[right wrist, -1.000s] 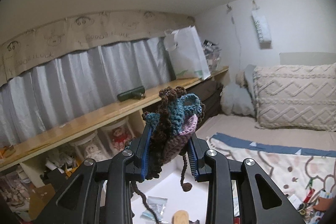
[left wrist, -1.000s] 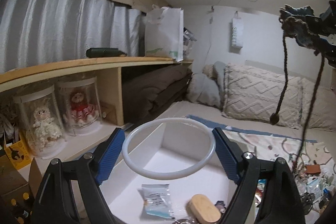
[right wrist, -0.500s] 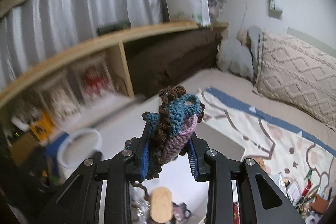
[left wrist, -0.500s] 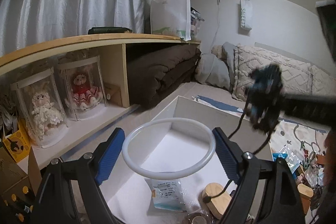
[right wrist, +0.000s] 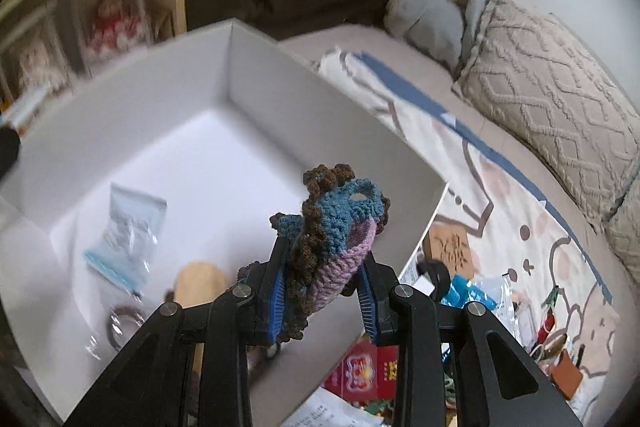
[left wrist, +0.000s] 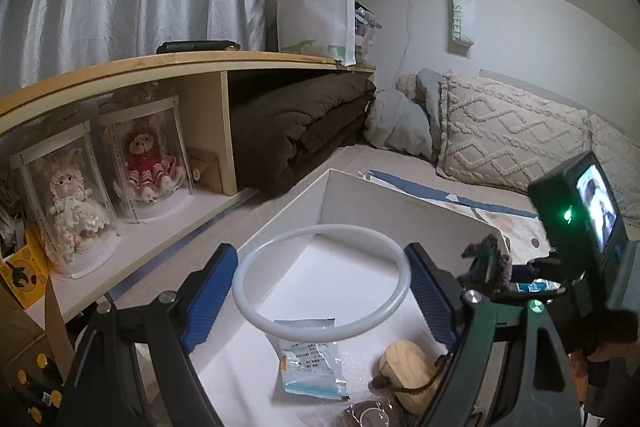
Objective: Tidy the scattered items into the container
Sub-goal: 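Carry the crocheted pouch with the right tool over the white shoebox, then lower the crocheted pouch into the shoebox and open the right tool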
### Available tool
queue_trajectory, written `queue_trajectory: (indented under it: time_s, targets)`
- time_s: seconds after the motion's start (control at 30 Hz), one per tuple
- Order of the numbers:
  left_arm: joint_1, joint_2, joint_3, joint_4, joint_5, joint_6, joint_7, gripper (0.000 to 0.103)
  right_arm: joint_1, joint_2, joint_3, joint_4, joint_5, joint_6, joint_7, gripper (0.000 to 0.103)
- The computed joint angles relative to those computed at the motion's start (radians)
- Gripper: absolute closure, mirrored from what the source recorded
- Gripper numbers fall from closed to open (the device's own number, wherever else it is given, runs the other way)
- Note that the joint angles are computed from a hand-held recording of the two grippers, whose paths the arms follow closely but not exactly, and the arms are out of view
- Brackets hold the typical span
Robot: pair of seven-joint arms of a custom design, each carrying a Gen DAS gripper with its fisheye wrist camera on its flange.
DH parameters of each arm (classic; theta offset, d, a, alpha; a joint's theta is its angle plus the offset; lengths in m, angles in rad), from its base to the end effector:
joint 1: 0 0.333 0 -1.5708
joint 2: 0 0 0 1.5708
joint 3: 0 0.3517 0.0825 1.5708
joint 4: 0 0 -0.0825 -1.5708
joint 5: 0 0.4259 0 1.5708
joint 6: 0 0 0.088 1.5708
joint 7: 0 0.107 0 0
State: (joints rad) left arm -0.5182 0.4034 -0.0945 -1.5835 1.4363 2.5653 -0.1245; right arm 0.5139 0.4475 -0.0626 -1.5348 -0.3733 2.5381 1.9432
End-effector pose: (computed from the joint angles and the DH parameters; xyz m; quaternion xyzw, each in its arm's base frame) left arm 0.6221 -0.4426 0.4753 -0.6093 0.5839 -0.3826 0.3762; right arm 0.6968 0.3521 0.4749 -0.7767 0.5481 -0.2426 0.1936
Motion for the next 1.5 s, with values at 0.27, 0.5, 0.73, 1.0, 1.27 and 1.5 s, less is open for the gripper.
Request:
queue_trajectory:
  time_s: [0.27,0.5,0.73,1.0,1.27,1.5]
  targets:
    - [-0.002,0.024,0.003,0.022,-0.035,0.025,0.051,0.018,0.001,0.007,0.013,0.007,-0.006,-0.072,-0.078,0.071]
    - [-0.008,0.037,0.012,0.032,-0.071,0.022,0.088,0.018,0.007,0.002,0.008,-0.001,-0.025,-0.058,-0.078,0.06]
    - [-0.007,0.044,0.02,0.033,-0.103,0.024,0.11,0.018,0.001,-0.006,0.016,-0.01,-0.021,-0.055,-0.103,0.05]
    - [-0.005,0.043,0.026,0.028,-0.116,0.031,0.113,0.018,0.007,-0.024,0.015,-0.028,-0.019,-0.031,-0.13,0.018]
    - [-0.005,0.062,0.022,0.046,-0.163,0.009,0.179,0.018,0.023,-0.048,-0.015,-0.055,-0.13,-0.008,-0.008,0.018]
    - [-0.012,0.077,0.02,0.065,-0.23,-0.022,0.279,0.018,0.004,-0.059,0.013,-0.077,-0.107,0.015,-0.036,0.018]
